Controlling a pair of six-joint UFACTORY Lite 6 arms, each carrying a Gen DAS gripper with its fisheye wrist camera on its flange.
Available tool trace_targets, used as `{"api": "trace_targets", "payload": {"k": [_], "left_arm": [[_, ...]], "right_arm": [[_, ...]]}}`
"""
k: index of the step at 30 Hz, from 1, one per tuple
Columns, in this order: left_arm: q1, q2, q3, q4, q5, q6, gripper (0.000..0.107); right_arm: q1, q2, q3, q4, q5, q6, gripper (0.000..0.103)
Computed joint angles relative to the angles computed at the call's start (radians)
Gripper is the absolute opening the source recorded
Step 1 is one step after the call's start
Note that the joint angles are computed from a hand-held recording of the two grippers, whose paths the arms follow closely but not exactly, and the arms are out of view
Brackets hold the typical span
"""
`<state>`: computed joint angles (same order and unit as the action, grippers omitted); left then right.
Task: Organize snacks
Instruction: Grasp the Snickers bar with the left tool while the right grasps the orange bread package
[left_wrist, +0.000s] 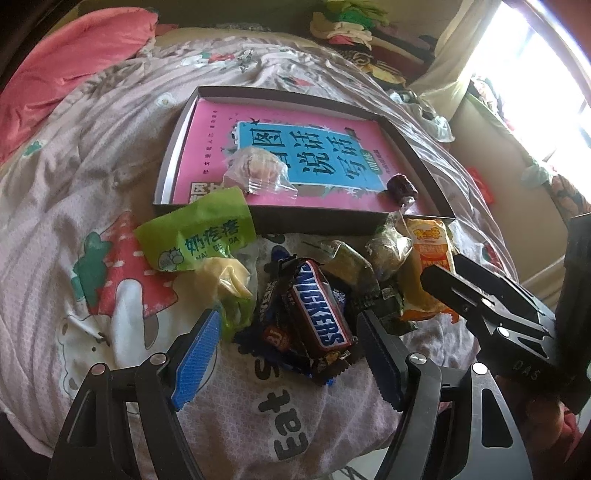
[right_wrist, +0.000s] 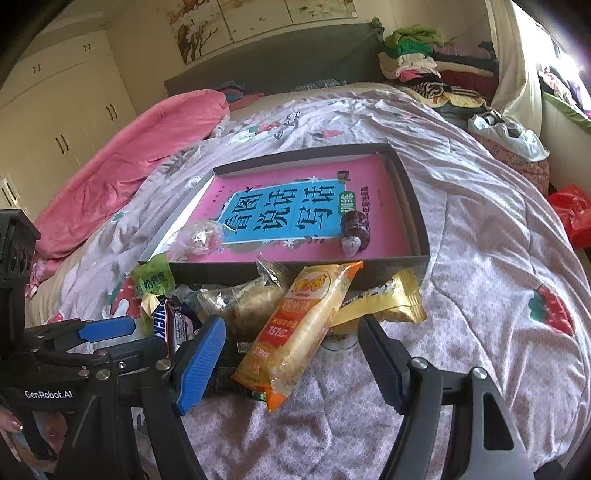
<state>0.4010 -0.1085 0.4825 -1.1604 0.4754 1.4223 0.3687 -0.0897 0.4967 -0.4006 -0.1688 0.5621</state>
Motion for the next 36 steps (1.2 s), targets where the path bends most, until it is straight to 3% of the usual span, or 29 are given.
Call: {"api": "trace_targets", "payload": {"k": [3,8,19,24,36], "left_arm": [[-0.001,0.007,-0.002,-0.018,-0.001,0.01,0.076],[-0.024,0.008,-0.007,-0.028,-0.005,0.009,0.07],[-0.1,0.006,-0.017,-0.06,-0.069,0.0,0.056],[-0.08,0.019,-0.007,-0.047,-0.072,-0.003,0.043],[0.025,0.057,0.027,-0.004,0.036,-0.006,0.033]], "right_arm": [[-0.017,0.023,0.007,-0.134,-0.017,0.129,0.072],[-0.028,0.055,0.016,-0.226,-0.037,0.214,0.06],[-0.046,0.084,0.023,-0.216,-0.047,0.201,0.039],[-0.041,0.095,0.028,-0.2,-0.05,0.176,0.037],[-0.083,0.097,0.022,-0.306,-0.099,0.271,0.03]]}}
